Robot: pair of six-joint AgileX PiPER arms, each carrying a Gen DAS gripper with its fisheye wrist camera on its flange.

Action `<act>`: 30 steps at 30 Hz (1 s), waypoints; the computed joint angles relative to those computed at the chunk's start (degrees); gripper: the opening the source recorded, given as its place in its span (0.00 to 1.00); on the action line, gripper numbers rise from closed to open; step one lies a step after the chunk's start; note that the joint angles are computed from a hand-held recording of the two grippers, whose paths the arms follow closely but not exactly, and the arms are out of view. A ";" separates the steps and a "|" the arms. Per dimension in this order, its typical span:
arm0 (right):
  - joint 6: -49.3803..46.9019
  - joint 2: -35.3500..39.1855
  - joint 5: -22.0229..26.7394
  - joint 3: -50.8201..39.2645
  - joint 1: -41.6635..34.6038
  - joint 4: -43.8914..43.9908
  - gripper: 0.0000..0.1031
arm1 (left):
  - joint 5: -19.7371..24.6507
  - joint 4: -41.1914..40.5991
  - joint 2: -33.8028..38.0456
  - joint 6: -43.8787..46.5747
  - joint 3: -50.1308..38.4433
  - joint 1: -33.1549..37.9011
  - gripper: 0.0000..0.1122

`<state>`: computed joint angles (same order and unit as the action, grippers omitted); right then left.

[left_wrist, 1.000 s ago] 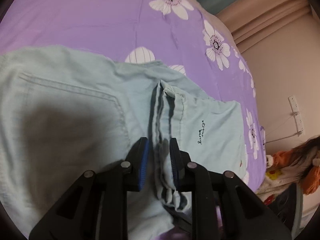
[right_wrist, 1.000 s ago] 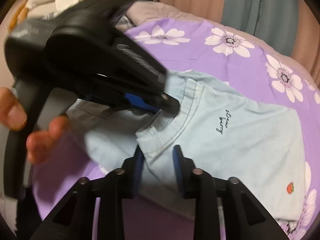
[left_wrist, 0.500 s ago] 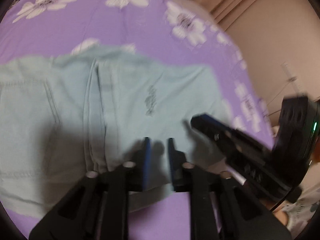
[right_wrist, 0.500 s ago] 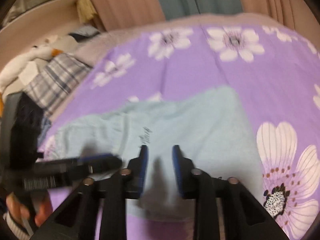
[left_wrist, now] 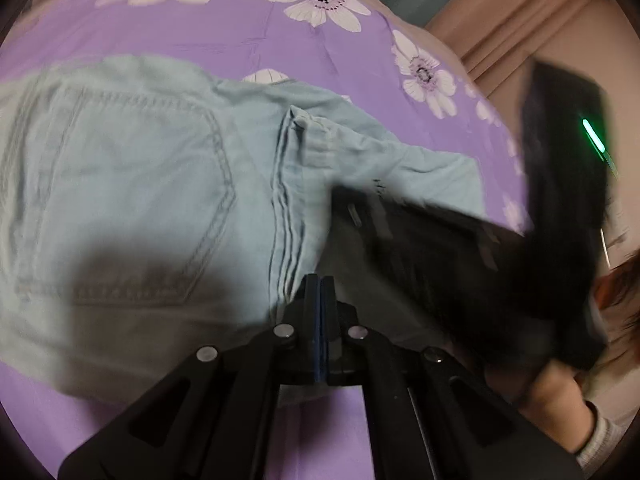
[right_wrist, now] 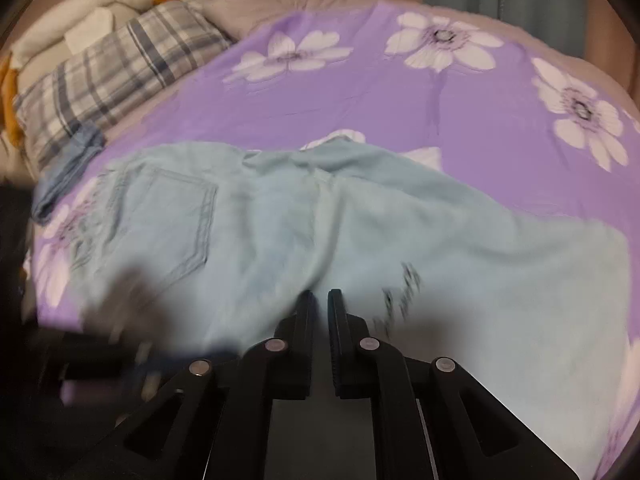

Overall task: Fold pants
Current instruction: 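Pinch the folded edge with the left tool while the right tool releases the hems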

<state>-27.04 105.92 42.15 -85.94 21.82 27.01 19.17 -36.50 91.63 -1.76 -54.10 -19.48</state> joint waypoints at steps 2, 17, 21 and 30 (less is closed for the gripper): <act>3.22 4.01 4.52 -7.16 -0.49 1.28 0.07 | 0.68 -4.58 -1.57 4.80 1.49 1.11 0.01; -5.97 -2.99 11.06 3.09 -4.16 5.62 0.05 | 1.51 -1.92 -0.91 1.14 0.39 0.13 0.00; -8.19 0.26 11.21 -0.13 -4.80 13.28 0.05 | 2.33 -2.57 -2.77 1.90 1.76 0.61 0.00; -12.28 -7.42 12.03 7.68 -10.75 20.80 0.05 | 2.47 0.27 -14.98 -0.97 9.41 2.95 0.38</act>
